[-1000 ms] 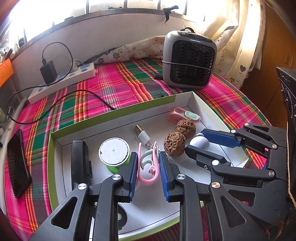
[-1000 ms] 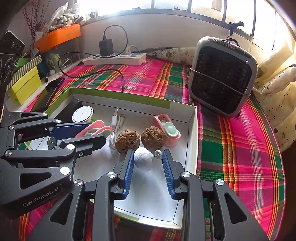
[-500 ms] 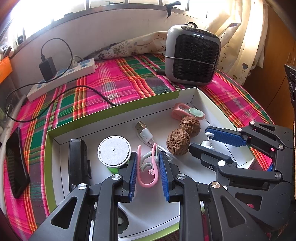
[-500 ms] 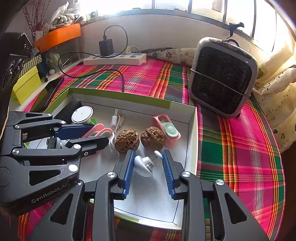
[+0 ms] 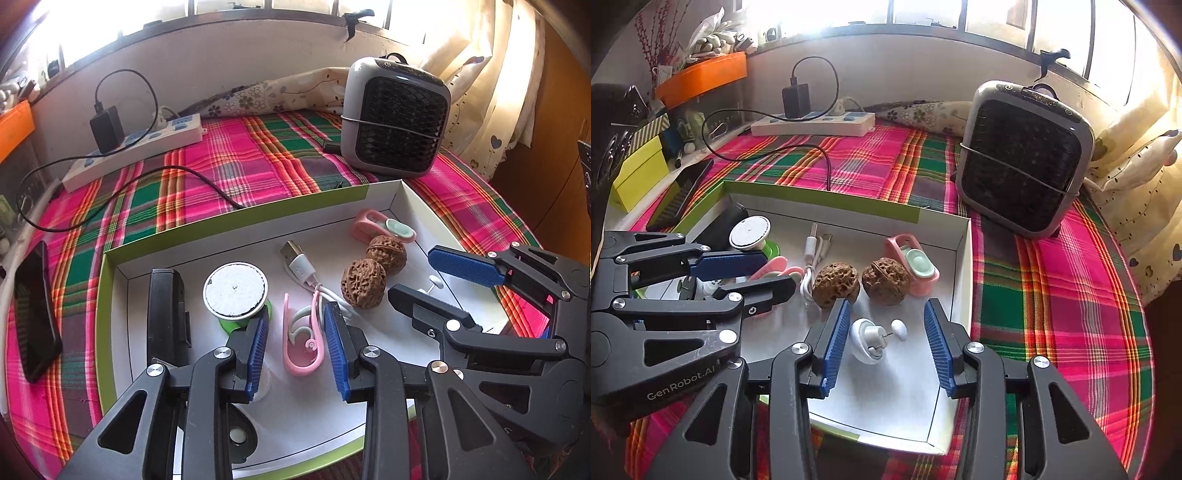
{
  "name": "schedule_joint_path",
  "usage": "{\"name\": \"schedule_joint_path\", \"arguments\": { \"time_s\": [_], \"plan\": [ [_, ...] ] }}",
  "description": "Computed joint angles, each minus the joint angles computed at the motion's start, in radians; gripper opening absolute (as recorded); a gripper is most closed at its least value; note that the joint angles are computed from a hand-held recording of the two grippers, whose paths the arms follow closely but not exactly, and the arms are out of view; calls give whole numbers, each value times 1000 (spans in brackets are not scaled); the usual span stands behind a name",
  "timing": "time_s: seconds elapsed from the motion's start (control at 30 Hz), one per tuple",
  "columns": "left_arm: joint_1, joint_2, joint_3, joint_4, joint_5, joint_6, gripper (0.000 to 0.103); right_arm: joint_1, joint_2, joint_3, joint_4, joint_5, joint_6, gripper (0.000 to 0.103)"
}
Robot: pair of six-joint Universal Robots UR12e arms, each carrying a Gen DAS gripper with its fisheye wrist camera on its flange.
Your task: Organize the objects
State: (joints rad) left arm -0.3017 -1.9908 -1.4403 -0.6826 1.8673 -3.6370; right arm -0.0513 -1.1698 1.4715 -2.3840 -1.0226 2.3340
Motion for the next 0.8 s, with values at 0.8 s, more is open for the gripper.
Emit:
{"name": "schedule_joint_path", "arguments": {
  "time_s": [0.8],
  "plan": [
    [-56, 39, -38, 49, 191, -106, 38, -23, -38, 42, -16, 52, 93, 55]
  ]
}}
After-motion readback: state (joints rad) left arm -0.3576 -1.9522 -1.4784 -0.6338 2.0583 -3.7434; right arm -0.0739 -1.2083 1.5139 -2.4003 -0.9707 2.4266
